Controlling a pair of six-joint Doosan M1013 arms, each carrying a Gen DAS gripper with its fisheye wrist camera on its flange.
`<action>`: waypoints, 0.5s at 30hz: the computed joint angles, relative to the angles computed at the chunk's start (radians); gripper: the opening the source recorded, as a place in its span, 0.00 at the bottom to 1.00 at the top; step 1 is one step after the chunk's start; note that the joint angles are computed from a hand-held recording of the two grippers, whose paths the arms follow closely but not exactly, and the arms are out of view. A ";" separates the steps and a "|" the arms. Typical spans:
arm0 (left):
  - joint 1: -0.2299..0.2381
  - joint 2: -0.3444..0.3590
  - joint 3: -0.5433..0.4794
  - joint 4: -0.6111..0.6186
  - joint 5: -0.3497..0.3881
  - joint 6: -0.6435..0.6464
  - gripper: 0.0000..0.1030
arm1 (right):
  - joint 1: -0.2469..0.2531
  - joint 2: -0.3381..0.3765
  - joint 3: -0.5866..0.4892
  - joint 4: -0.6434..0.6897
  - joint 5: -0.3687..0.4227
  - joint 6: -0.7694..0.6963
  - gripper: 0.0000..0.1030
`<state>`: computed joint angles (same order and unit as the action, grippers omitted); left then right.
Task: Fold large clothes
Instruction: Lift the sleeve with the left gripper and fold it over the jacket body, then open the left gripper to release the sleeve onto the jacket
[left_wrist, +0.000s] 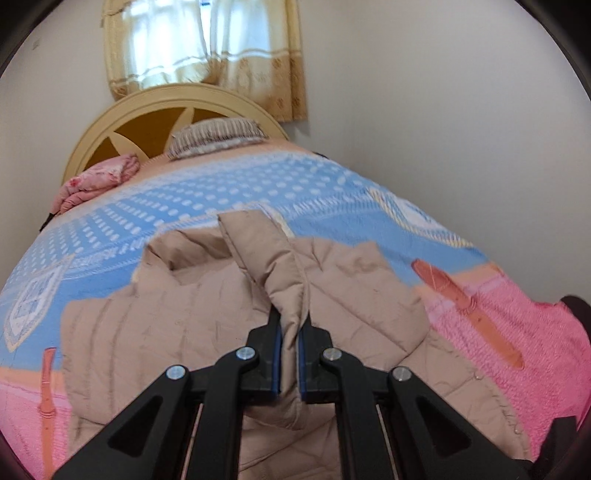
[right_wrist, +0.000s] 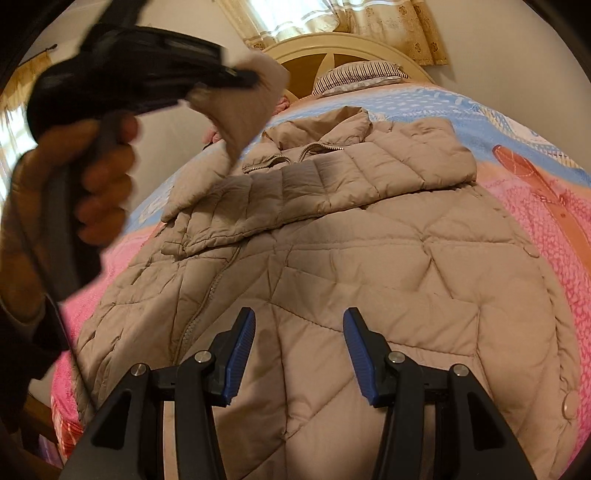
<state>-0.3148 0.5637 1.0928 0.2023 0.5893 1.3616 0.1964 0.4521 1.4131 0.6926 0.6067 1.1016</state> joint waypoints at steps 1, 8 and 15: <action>-0.004 0.009 -0.009 0.003 0.017 -0.001 0.08 | 0.001 0.000 0.003 0.002 -0.004 -0.003 0.49; -0.018 0.004 0.001 -0.033 0.021 0.070 0.43 | 0.001 0.003 0.013 0.021 -0.010 -0.034 0.49; -0.008 -0.070 0.122 0.279 -0.099 -0.147 0.95 | -0.005 -0.001 0.017 0.045 -0.002 -0.046 0.49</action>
